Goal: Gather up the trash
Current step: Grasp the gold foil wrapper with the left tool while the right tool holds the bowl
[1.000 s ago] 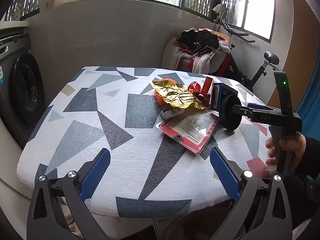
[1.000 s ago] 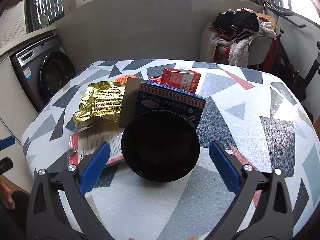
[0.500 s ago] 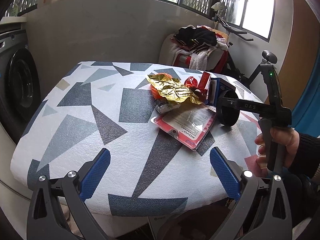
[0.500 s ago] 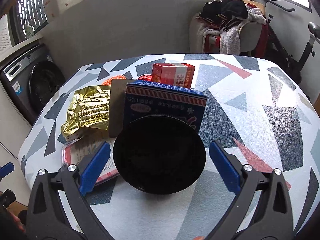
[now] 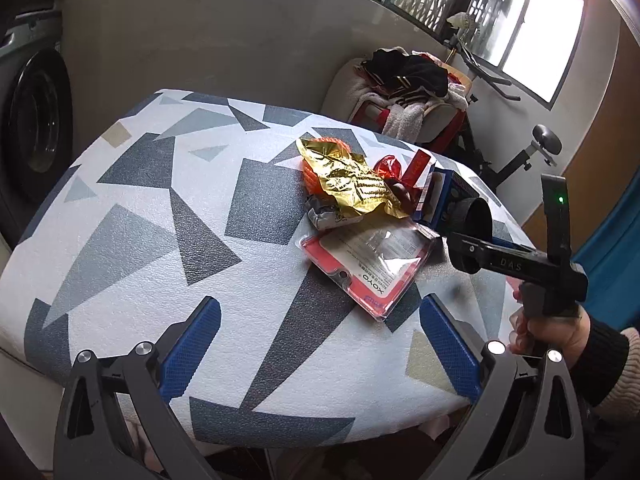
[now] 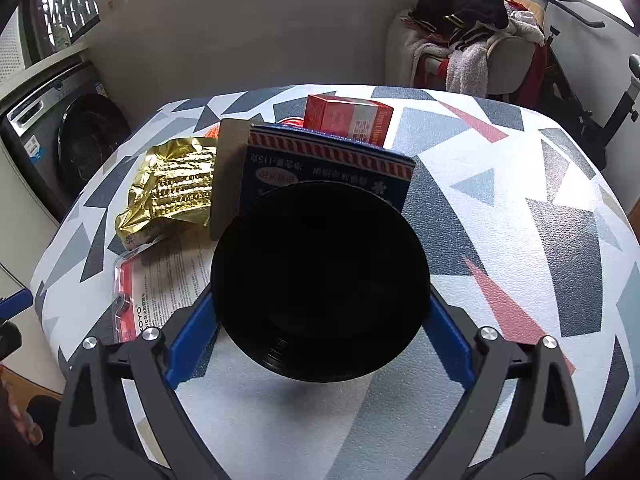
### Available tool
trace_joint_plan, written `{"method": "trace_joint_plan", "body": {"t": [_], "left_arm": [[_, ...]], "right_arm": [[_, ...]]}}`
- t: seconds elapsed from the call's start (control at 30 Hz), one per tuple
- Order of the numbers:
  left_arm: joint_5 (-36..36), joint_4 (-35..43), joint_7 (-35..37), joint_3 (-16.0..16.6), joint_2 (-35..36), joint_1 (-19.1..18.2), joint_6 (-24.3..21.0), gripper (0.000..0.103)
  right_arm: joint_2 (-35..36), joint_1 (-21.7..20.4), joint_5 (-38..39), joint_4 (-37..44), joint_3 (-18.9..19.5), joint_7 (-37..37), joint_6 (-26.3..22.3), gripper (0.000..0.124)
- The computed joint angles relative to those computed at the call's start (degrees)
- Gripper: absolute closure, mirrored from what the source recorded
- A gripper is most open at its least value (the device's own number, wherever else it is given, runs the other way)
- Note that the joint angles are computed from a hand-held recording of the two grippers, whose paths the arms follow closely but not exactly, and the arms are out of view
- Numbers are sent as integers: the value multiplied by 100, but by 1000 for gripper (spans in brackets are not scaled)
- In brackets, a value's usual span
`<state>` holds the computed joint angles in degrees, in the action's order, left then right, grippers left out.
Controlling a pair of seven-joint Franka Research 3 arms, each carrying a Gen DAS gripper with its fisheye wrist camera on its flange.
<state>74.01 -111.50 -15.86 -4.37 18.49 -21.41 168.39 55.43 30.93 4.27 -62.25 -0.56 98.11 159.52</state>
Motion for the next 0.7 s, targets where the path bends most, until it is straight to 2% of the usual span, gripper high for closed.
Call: {"method": "trace_joint_plan", "body": {"t": [0.07, 0.17, 0.2, 0.27, 0.4, 0.43, 0.5, 0.57, 0.63, 0.67, 0.7], "left_arm": [[-339, 233, 80, -15, 164, 90, -12, 6], [-923, 771, 277, 61, 629, 288, 543, 7], [-1209, 977, 454, 26, 811, 382, 645, 12], [-1920, 1430, 1098, -266, 1216, 699, 676, 19], [-3258, 2354, 2285, -1138, 2073, 1371, 315, 31], [-3496, 2599, 2561, -1321, 2278, 1475, 144, 32], [-3814, 3087, 3055, -1503, 2627, 1531, -219, 35], [-4075, 3449, 3432, -1610, 2917, 1552, -373, 38], [-4339, 3686, 3783, -1744, 3131, 1603, -468, 48], [-4428, 3730, 3875, -1745, 3168, 1590, -466, 60], [-4499, 3720, 3901, -1698, 3147, 1554, -462, 67]], "right_arm": [[-203, -50, 26, -328, 62, -115, 202, 31], [-433, -157, 151, -707, 174, -262, 410, 31], [-500, -182, 192, -822, 193, -295, 473, 31], [-628, -215, 265, -1048, 210, -348, 588, 31], [-931, -168, 288, -1609, 113, -399, 895, 31], [-1013, -185, 307, -1761, 136, -444, 968, 31], [-1111, -196, 318, -1946, 140, -535, 1019, 31], [-1170, -179, 300, -2052, 100, -602, 1036, 31], [-1199, -200, 316, -2099, 106, -660, 1031, 31], [-1208, -209, 328, -2105, 105, -676, 1024, 31], [-1223, -215, 343, -2122, 104, -682, 1038, 31]]}}
